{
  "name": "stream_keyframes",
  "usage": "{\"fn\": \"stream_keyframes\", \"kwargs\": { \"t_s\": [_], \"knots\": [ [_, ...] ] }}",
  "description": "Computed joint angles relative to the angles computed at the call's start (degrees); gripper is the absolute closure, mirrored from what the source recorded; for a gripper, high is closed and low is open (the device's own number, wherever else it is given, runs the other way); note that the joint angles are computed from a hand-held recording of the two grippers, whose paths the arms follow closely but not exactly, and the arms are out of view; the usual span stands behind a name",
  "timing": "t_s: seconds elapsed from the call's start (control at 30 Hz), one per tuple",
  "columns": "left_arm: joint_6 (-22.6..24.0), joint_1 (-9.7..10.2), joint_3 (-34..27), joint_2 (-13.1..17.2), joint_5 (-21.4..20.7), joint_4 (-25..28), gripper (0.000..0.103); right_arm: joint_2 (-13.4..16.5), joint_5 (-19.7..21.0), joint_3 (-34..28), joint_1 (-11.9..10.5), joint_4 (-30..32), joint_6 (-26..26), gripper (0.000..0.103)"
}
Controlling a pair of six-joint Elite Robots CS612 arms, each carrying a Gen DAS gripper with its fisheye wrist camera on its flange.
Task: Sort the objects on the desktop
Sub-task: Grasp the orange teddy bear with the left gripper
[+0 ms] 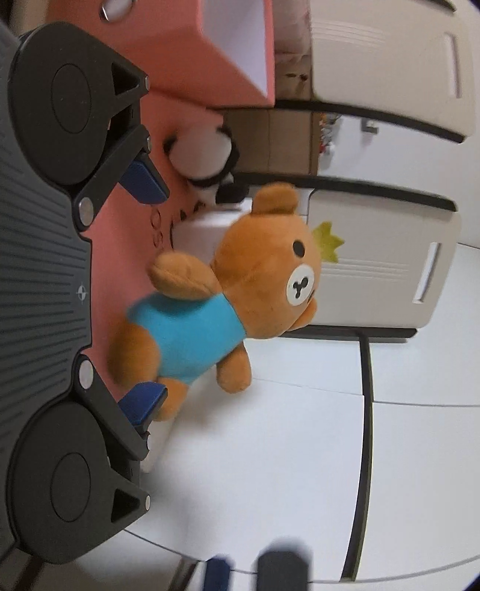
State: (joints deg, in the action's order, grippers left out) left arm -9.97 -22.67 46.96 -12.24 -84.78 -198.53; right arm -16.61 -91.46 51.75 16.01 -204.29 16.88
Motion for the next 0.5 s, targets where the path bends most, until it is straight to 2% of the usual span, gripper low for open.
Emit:
{"fn": "stream_keyframes", "kwargs": {
  "t_s": [0.17,0.3,0.4,0.5],
  "knots": [
    [-1.87,0.24,-8.84,3.59,-2.26,6.73,0.0,-0.64,1.32,1.57,-0.42,-0.76,-0.3,0.0],
    [-2.16,0.47,-14.75,6.07,-3.28,11.91,0.0,-0.98,0.88,1.71,-0.35,1.92,-1.49,0.0],
    [-4.9,1.03,-17.61,7.19,-5.7,15.44,0.0,-0.97,1.31,1.49,-0.25,3.39,-3.0,0.0],
    [-6.45,1.48,-18.96,7.72,-8.37,17.0,0.009,-0.87,1.39,1.17,-0.05,4.26,-3.76,0.0]
  ]
}}
